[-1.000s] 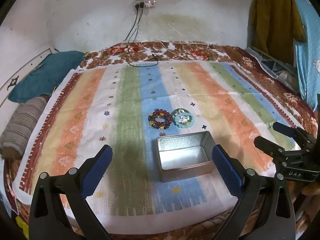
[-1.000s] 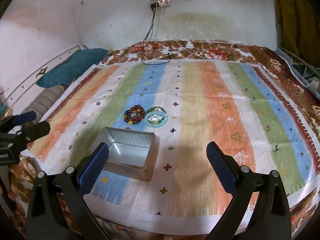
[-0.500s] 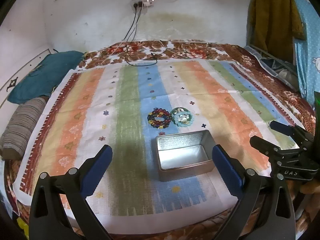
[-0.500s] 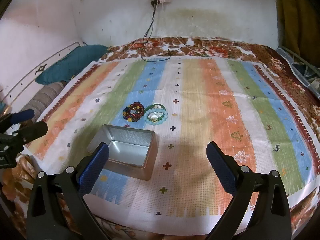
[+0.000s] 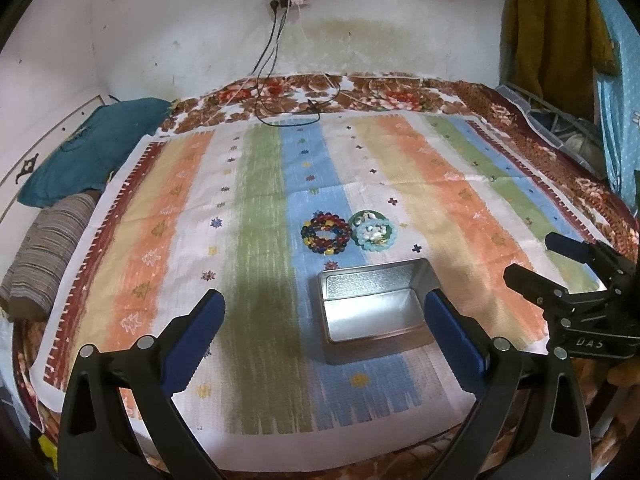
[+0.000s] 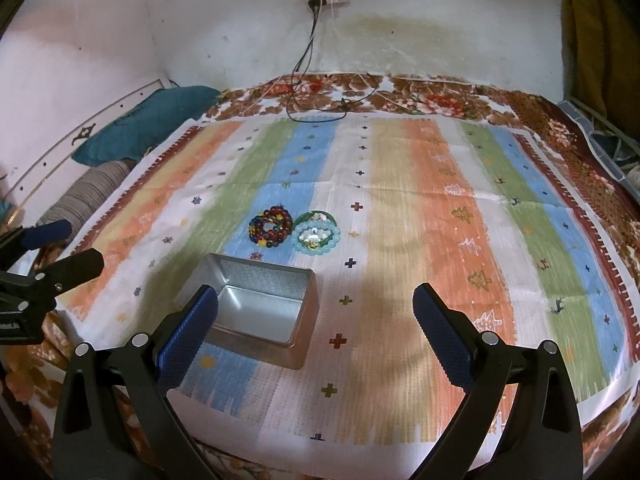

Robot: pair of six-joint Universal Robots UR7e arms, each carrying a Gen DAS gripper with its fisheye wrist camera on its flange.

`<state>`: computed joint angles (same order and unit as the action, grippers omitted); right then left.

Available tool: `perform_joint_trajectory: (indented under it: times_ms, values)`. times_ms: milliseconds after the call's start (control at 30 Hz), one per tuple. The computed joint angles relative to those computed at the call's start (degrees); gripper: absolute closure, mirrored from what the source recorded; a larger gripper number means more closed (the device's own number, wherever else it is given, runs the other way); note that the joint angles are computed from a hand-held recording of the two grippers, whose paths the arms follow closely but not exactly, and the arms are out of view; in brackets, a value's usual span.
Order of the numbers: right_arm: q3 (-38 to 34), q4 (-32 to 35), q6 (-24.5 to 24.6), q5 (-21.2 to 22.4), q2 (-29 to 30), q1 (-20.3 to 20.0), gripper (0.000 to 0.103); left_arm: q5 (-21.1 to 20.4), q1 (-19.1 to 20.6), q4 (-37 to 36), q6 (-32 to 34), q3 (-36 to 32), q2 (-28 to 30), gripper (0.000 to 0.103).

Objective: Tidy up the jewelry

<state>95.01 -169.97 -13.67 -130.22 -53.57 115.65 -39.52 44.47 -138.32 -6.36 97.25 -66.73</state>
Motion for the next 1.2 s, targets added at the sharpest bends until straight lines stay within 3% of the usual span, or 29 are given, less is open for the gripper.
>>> perform_joint_trajectory:
  times_ms: [633,1200]
  values:
    - [-11.3,15.2,7.7,1.6,3.5,-3.2,0.004,-0.7,5.1,11.1,-6.6,-14.5,8.5,0.006]
    - [-21.7,25.1,10.6,0.2,9.5,-5.0,0.004,-4.8,9.8,23.1,-14.3,-27.8,16.5,0.006]
